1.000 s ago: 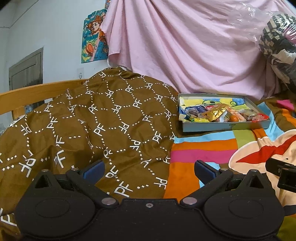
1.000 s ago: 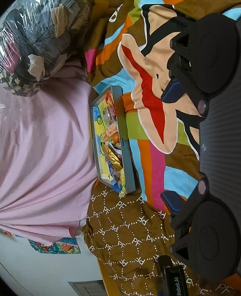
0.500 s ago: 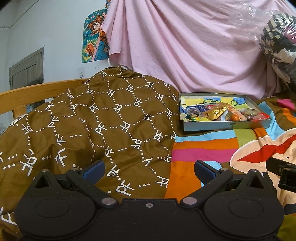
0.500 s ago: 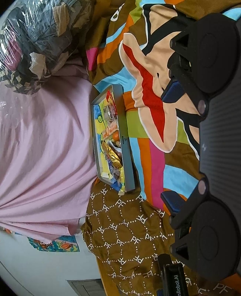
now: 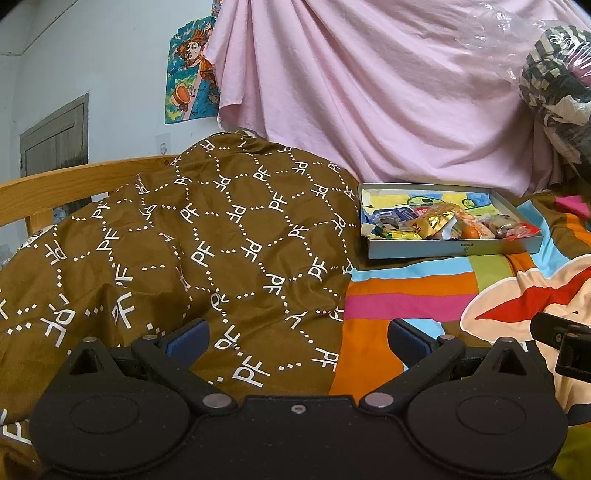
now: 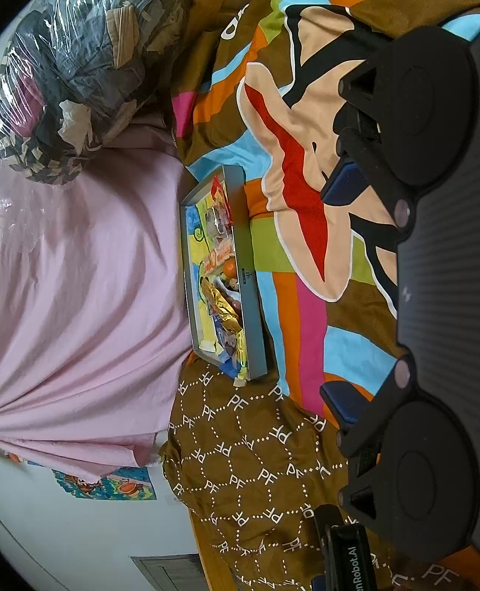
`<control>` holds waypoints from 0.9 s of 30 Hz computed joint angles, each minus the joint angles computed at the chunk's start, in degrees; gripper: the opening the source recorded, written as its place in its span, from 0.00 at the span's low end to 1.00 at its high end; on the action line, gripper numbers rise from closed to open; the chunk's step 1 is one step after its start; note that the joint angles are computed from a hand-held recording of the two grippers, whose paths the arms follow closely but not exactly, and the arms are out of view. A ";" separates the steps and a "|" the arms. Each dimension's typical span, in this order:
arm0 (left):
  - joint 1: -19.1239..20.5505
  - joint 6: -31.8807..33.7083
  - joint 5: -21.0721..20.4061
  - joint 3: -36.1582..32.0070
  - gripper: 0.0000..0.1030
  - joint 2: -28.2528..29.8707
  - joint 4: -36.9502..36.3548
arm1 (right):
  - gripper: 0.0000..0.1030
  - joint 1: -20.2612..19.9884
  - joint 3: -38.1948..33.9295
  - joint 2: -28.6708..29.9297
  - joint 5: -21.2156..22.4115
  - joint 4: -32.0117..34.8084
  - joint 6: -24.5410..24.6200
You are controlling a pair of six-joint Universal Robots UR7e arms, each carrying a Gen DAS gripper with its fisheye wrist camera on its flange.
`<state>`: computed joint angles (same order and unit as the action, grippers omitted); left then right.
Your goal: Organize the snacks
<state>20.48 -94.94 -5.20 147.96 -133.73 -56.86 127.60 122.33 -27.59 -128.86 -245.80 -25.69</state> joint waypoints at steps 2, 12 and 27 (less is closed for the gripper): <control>-0.13 -1.19 -0.10 -0.15 0.99 -0.14 1.45 | 1.00 0.01 -0.02 0.00 -0.01 0.00 0.01; -0.03 -0.09 -0.08 -0.05 0.99 -0.09 0.25 | 1.00 -0.06 -0.13 0.17 -0.17 0.10 -0.11; -0.12 -0.94 -0.25 -0.22 0.99 -0.33 1.54 | 1.00 -0.14 -0.17 0.20 -0.23 0.27 -0.20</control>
<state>20.36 -95.88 -5.45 147.74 -134.06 -55.31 127.46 122.16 -27.38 -129.08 -245.52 -25.89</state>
